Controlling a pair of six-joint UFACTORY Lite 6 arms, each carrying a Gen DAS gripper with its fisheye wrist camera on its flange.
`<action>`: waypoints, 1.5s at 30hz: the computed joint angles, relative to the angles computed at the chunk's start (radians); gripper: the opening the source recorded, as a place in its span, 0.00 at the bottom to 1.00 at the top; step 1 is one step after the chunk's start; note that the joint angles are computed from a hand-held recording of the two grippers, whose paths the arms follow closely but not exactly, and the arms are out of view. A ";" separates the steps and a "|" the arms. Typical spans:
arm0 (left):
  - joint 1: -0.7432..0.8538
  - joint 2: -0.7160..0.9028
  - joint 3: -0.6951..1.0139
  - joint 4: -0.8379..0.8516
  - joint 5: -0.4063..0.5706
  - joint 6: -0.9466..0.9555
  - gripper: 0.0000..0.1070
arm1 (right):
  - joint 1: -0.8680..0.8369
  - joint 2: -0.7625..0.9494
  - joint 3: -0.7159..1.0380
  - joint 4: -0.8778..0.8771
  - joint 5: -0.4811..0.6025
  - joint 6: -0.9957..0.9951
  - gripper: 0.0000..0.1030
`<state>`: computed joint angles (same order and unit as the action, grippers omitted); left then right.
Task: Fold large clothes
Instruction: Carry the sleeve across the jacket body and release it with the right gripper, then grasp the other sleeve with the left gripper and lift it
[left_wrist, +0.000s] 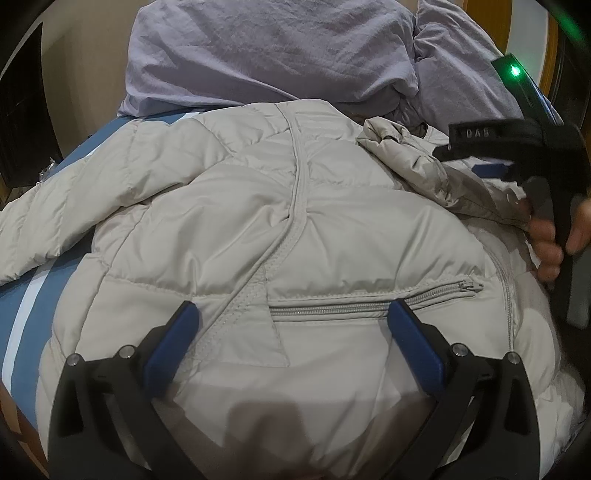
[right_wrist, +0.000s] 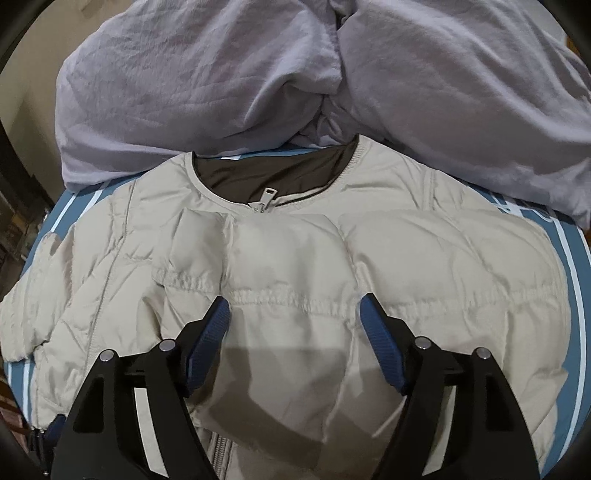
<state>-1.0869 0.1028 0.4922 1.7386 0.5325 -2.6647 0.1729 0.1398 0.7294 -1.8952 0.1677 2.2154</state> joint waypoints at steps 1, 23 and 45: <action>-0.001 0.002 0.001 -0.001 0.002 0.001 0.95 | 0.025 0.000 -0.021 -0.051 0.062 0.092 0.73; -0.007 0.017 0.012 -0.022 0.017 0.015 0.95 | 0.162 0.145 -0.038 0.006 0.311 0.198 0.90; 0.071 -0.580 -0.233 -0.414 0.141 0.508 0.95 | 0.145 0.073 -0.083 0.026 0.289 0.118 0.94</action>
<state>-1.0154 -0.4768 0.2594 1.3246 0.6735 -2.1567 0.3184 0.2132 0.6459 -1.8689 0.4563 2.3332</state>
